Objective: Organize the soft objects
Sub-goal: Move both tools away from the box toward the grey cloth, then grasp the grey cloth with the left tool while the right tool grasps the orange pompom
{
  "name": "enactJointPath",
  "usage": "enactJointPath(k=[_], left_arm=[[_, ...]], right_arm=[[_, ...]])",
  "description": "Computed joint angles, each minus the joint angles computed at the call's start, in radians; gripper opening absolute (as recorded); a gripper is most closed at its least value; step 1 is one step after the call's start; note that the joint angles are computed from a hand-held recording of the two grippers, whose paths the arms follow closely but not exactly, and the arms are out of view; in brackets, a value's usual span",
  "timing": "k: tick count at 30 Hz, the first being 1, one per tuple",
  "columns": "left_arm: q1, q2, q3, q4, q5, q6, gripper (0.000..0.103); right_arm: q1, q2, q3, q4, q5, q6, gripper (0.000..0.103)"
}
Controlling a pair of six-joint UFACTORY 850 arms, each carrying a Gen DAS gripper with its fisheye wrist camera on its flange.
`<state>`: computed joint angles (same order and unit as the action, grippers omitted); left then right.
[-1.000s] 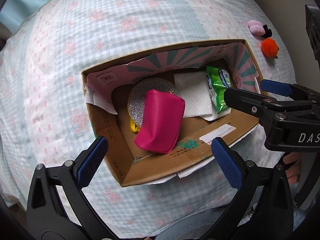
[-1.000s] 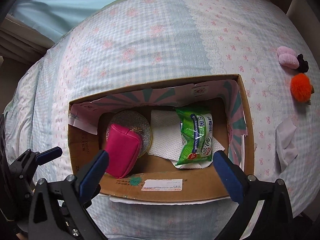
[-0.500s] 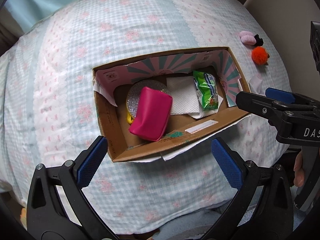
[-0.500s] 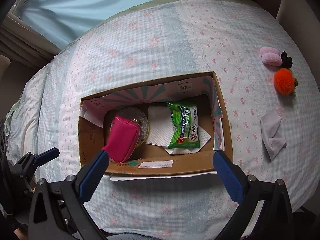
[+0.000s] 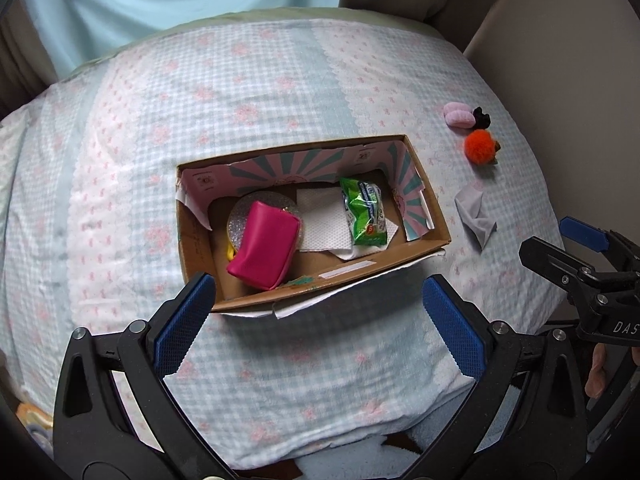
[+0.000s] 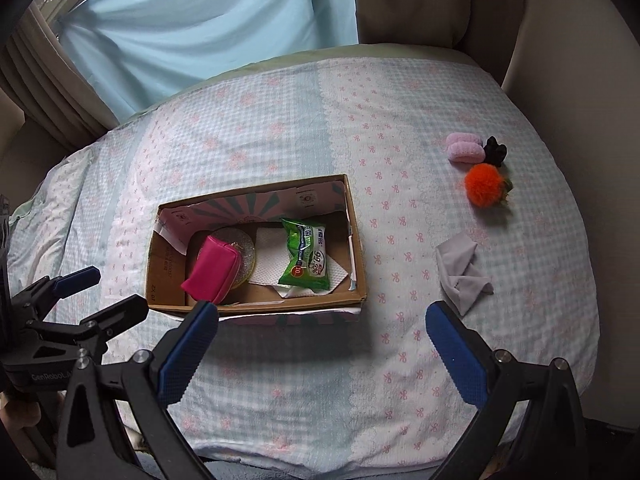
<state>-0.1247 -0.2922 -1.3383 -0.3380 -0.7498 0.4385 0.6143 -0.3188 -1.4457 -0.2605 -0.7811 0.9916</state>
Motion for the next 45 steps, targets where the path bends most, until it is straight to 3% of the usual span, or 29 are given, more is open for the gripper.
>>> enactJointPath(k=[6,10,19,23,29,33,38,45], left_arm=[[-0.087,0.029,0.007,0.01,0.046,-0.045,0.103],[-0.163,0.029,-0.003,0.025,0.075,-0.112,0.103],[-0.373,-0.049,-0.031,0.144,0.163,-0.29,0.103],[-0.447,-0.11,-0.033,0.19,0.202,-0.363,0.103],[-0.516,-0.248,-0.053,0.263,0.202,-0.464,0.103],[-0.536,-0.335,-0.055,0.238,0.247,-0.439,0.103],[-0.558,-0.42,-0.084,0.317,0.33,-0.451,0.102],[-0.561,-0.496,-0.149,0.32,0.396,-0.417,0.098]], right_arm=[[-0.049,0.13,0.141,-0.083,0.033,0.065,0.103],[-0.116,0.2,0.215,-0.098,0.071,0.018,0.103],[-0.335,0.299,0.347,0.026,0.219,-0.377,0.103],[-0.429,0.265,0.364,0.165,0.272,-0.667,0.103],[-0.527,0.151,0.364,0.334,0.361,-1.016,0.103],[-0.566,0.05,0.348,0.444,0.42,-1.206,0.103],[-0.594,-0.056,0.321,0.672,0.488,-1.493,0.103],[-0.608,-0.164,0.27,0.989,0.519,-1.891,0.103]])
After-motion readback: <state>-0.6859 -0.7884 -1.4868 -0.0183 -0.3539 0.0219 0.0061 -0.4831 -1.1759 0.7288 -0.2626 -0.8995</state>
